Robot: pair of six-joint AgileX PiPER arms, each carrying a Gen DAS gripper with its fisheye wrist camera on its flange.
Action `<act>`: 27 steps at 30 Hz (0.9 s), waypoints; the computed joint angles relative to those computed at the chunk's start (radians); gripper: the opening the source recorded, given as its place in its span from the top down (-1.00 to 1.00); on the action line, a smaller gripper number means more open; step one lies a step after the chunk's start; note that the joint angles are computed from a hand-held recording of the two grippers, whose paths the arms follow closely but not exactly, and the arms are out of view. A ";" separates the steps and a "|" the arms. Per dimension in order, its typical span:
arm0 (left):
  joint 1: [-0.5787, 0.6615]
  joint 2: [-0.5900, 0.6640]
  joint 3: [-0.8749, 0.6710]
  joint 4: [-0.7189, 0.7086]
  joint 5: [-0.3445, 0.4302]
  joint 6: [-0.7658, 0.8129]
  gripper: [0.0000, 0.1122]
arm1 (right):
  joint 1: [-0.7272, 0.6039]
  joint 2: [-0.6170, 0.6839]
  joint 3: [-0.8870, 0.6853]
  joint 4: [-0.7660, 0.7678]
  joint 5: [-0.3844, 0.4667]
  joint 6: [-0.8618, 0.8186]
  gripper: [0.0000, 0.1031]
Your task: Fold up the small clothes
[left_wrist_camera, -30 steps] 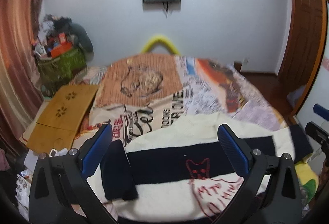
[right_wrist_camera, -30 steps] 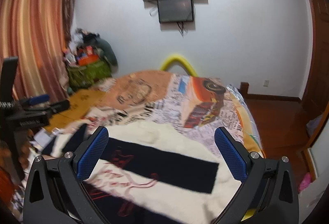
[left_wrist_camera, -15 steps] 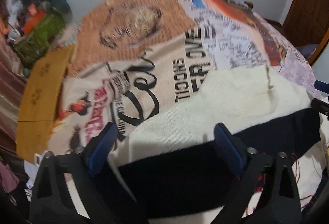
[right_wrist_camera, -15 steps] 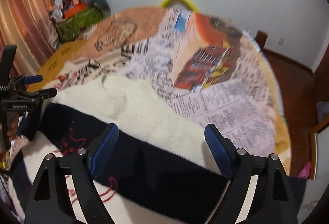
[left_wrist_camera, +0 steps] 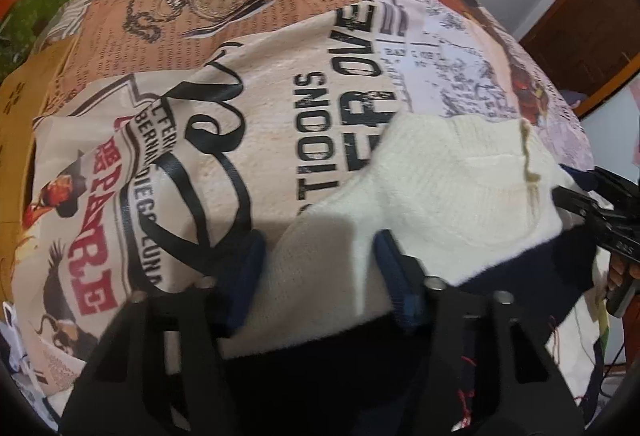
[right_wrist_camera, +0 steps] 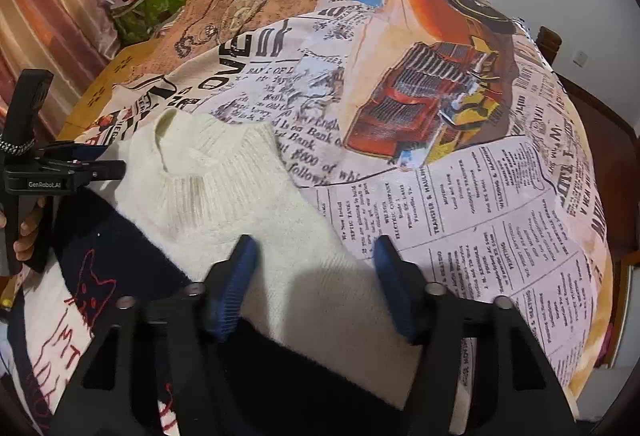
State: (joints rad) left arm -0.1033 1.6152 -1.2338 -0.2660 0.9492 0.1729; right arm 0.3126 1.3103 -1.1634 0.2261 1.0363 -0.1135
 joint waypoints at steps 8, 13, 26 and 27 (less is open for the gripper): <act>-0.080 -0.050 -0.005 0.085 0.000 -0.064 0.78 | 0.026 0.006 -0.025 -0.017 -0.019 0.035 0.78; -0.090 -0.058 -0.093 0.132 0.009 -0.115 0.78 | 0.019 0.032 -0.100 -0.054 -0.021 0.052 0.79; -0.120 0.177 -0.347 0.244 0.031 -0.273 0.78 | 0.021 0.257 -0.336 -0.190 -0.054 0.081 0.79; -0.115 0.197 -0.358 0.244 0.032 -0.280 0.78 | 0.019 0.281 -0.345 -0.192 -0.063 0.083 0.79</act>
State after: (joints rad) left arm -0.2182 1.8125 -1.5919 -0.0216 0.9809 -0.1072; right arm 0.3321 1.5914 -1.5081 0.0343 0.9729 -0.0305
